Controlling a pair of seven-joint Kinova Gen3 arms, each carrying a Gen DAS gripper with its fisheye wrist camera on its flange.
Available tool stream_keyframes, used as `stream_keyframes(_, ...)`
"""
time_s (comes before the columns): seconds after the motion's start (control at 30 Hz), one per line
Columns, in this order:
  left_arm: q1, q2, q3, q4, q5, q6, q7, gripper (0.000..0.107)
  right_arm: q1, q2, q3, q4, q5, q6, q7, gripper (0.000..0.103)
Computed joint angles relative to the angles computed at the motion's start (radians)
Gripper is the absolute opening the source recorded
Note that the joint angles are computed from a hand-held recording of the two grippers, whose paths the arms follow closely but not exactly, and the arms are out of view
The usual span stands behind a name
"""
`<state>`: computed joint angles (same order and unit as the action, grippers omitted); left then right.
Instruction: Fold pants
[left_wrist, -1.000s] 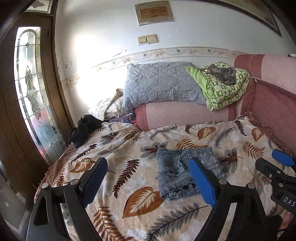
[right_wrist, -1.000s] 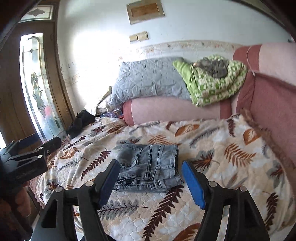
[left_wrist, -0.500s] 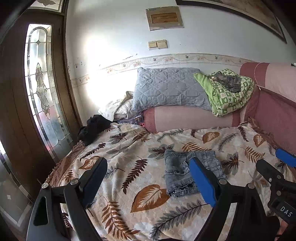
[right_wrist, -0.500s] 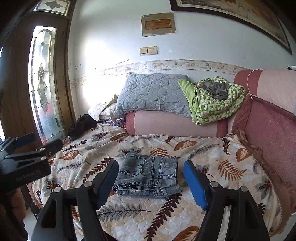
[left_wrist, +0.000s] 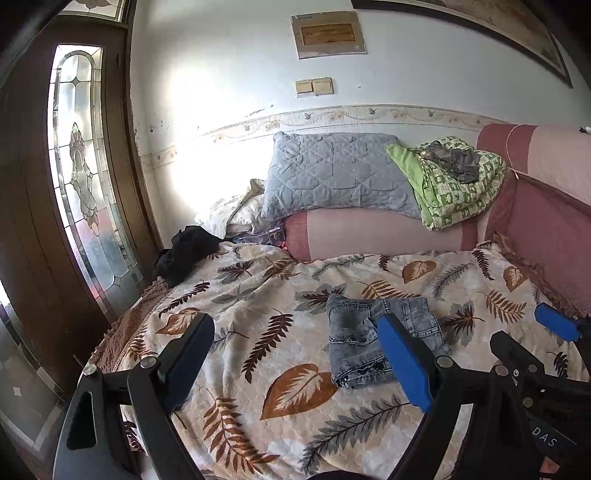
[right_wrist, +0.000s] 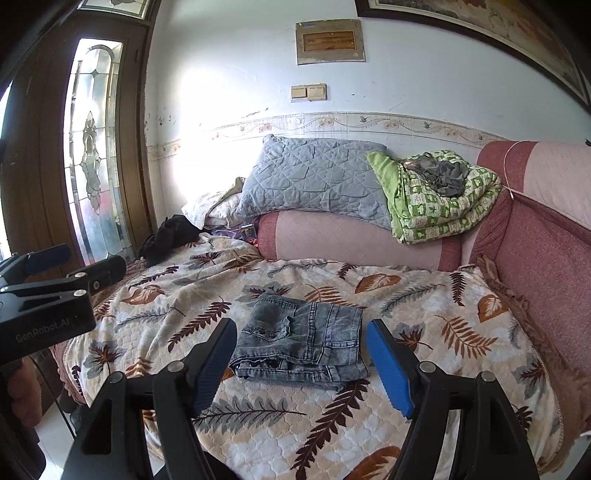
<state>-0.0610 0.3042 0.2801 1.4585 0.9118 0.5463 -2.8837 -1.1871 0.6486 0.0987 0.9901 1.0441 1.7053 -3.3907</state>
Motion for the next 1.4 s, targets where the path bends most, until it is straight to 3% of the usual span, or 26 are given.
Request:
stream_keyframes(0.33, -0.031, -0.007, -0.005, 0.002, 0.078, 0.027, -0.049, 0.090, 0.005, 0.026, 0.014, -0.047, -0.003, 0.006, 0.050, 0.076)
stream_keyframes(0.73, -0.040, 0.004, -0.028, -0.012, 0.105, 0.063, -0.054, 0.090, -0.004, 0.086, 0.060, -0.166, -0.013, 0.035, 0.161, 0.076)
stream_keyframes(1.4, -0.045, 0.016, -0.031, -0.027, 0.092, 0.080, -0.033, 0.090, -0.002, 0.094, 0.085, -0.178, -0.037, 0.019, 0.182, 0.076)
